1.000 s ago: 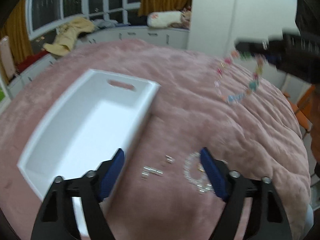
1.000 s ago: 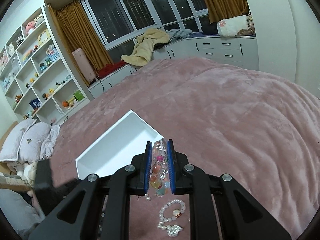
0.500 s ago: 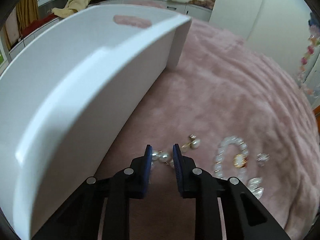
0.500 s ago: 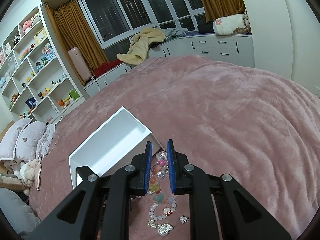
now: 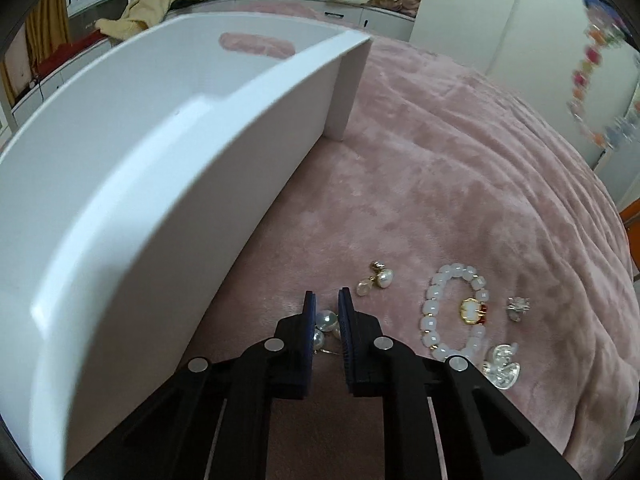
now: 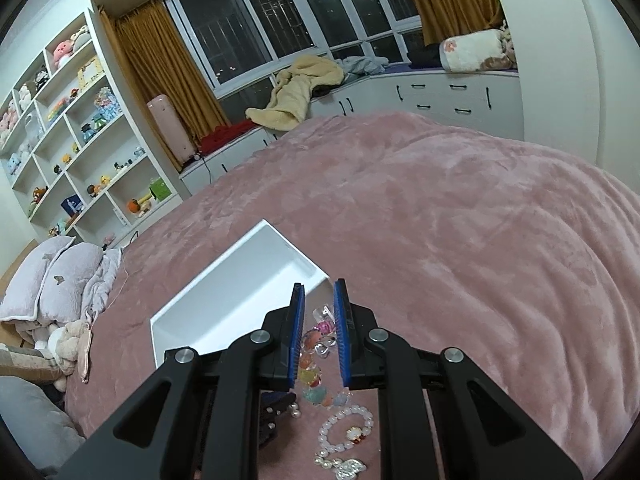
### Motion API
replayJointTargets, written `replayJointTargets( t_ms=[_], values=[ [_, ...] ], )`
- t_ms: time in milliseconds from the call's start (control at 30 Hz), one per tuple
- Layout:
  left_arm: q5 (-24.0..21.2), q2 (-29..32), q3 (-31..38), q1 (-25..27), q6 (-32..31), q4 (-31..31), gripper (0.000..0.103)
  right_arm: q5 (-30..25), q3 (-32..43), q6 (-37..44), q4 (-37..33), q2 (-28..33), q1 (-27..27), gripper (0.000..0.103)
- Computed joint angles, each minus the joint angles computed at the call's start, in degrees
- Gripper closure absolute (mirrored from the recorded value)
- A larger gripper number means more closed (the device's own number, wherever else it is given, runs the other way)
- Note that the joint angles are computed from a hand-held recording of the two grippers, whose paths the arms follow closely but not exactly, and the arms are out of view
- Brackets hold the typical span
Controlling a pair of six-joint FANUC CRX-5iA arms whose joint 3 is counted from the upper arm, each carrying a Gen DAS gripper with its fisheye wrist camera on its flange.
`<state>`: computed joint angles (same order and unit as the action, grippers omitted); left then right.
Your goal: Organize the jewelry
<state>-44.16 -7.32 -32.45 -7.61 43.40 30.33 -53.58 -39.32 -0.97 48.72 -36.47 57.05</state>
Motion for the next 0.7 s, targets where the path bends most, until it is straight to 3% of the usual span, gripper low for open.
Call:
replayJointTargets(
  t_ms=[700],
  values=[
    [-7.5,-8.2,2.8,7.4,-6.6,7.5,0.087,3.5,5.3,3.0,0.8,4.4,-0.2,0.087]
  ],
)
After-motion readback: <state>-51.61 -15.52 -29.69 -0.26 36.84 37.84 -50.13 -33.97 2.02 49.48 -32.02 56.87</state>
